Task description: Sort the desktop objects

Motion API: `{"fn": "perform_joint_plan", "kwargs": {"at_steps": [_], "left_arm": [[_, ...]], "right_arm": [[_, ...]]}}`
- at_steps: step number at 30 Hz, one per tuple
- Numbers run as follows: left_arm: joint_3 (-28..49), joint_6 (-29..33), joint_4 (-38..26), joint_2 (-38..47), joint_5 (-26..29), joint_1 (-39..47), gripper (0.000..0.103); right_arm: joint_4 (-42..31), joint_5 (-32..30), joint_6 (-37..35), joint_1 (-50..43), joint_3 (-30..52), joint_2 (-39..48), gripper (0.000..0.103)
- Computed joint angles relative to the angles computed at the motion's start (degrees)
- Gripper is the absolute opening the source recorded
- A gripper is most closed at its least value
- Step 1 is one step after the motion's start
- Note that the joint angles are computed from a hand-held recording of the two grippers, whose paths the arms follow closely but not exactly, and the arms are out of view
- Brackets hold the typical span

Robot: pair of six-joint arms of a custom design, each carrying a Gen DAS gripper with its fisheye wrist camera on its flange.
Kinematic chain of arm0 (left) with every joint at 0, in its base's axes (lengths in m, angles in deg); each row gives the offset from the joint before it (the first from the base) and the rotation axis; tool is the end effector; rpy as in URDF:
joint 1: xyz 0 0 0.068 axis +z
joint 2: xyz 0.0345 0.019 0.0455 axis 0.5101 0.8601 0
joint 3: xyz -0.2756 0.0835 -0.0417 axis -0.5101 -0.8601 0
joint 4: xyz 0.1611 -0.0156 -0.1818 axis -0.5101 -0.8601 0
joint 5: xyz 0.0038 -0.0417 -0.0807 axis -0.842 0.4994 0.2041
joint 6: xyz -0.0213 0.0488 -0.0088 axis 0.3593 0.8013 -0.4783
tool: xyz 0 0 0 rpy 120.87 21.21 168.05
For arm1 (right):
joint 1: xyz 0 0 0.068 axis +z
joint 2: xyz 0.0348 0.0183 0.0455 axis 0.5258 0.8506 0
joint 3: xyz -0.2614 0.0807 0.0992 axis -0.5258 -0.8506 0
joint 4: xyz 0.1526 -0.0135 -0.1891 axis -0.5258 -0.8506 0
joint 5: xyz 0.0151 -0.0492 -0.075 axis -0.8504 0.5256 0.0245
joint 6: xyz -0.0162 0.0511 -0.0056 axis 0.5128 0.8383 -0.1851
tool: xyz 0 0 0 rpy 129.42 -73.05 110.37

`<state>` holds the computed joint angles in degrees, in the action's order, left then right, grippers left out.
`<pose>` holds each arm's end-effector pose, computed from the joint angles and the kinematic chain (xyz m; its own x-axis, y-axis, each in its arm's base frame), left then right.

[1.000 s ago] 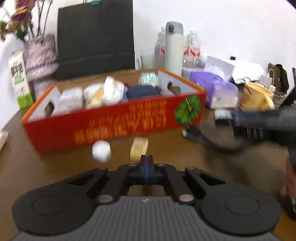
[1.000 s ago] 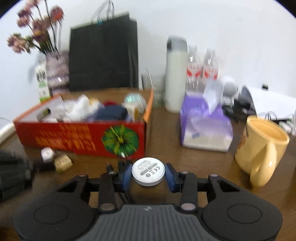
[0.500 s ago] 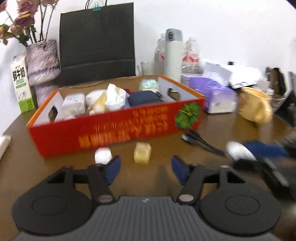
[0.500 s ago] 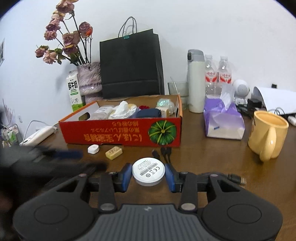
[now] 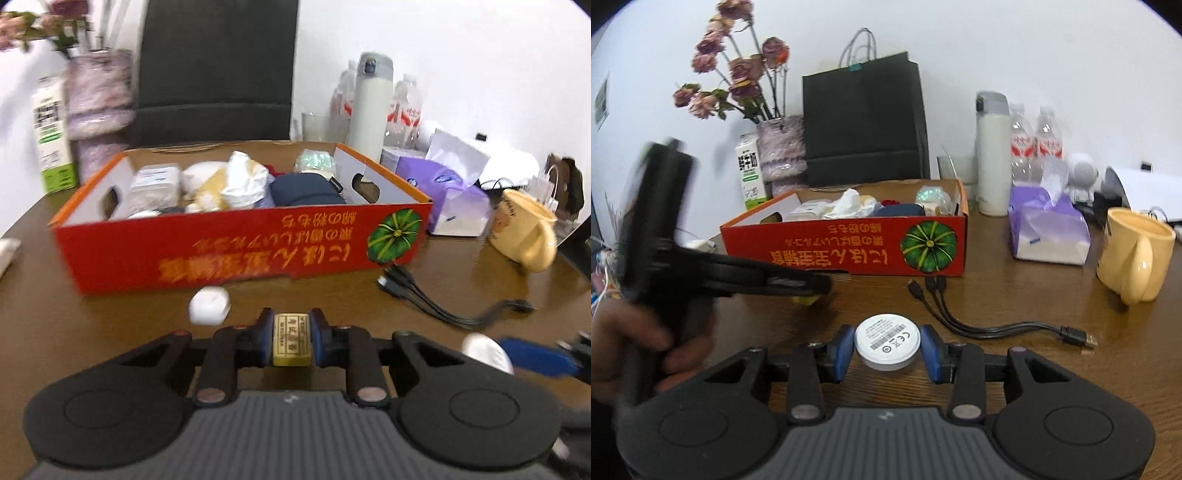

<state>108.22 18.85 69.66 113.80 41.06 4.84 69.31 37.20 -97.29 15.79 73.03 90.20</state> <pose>0.2824 -0.1234 0.1252 -0.5758 -0.0603 -0.8153 -0.0173 0.9979 -0.0616 0.2689 -0.0521 0.0933 -0.4537 -0.1590 -0.8768 -0.5020 0.8586 0.1040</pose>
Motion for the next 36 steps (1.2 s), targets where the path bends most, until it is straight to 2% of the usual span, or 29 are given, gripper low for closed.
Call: {"fn": "perform_joint_plan", "kwargs": {"at_steps": [4,5,10,15,18,20,23,24,32,36], "left_arm": [[-14.05,-7.67,1.92,-12.30,-5.97,-5.50,0.021],[-16.11,-9.69,0.59,-14.53,-7.89,-6.99,0.021],[-22.48,-19.88,-12.93,-26.88,-15.27,-14.17,0.021],[-25.99,-29.67,-26.18,-37.85,-22.93,-24.01,0.021],[-26.58,-36.51,-32.15,-39.33,-26.63,-30.41,0.021],[-26.72,-39.61,-34.19,-39.79,-27.86,-32.91,0.021],[-27.13,-38.50,-31.01,-38.28,-27.43,-32.08,0.021],[-27.20,-38.04,-29.97,-37.68,-26.89,-31.26,0.021],[-27.76,-34.48,-25.59,-35.77,-24.58,-27.69,0.021],[-28.06,-31.03,-23.11,-36.19,-21.83,-24.34,0.021]], "right_arm": [[-1.55,-2.15,0.84,-0.59,-0.36,-0.84,0.038],[-1.62,-2.21,1.09,-0.27,-0.91,-1.26,0.038],[0.13,-2.87,3.41,2.10,-8.42,-6.37,0.038],[1.80,-2.07,1.92,4.01,-18.18,-12.72,0.038],[-0.38,-1.38,-2.15,3.18,-22.12,-16.84,0.038],[-3.75,-3.05,-4.80,0.37,-23.68,-19.64,0.038],[-9.02,-9.83,-8.91,-5.14,-23.33,-20.32,0.038],[-8.05,-10.38,-8.67,-5.61,-23.56,-19.89,0.038],[-2.16,-6.04,-3.97,-1.65,-23.12,-16.42,0.038],[-3.10,-5.82,-2.92,-1.41,-21.91,-15.92,0.038]]}}
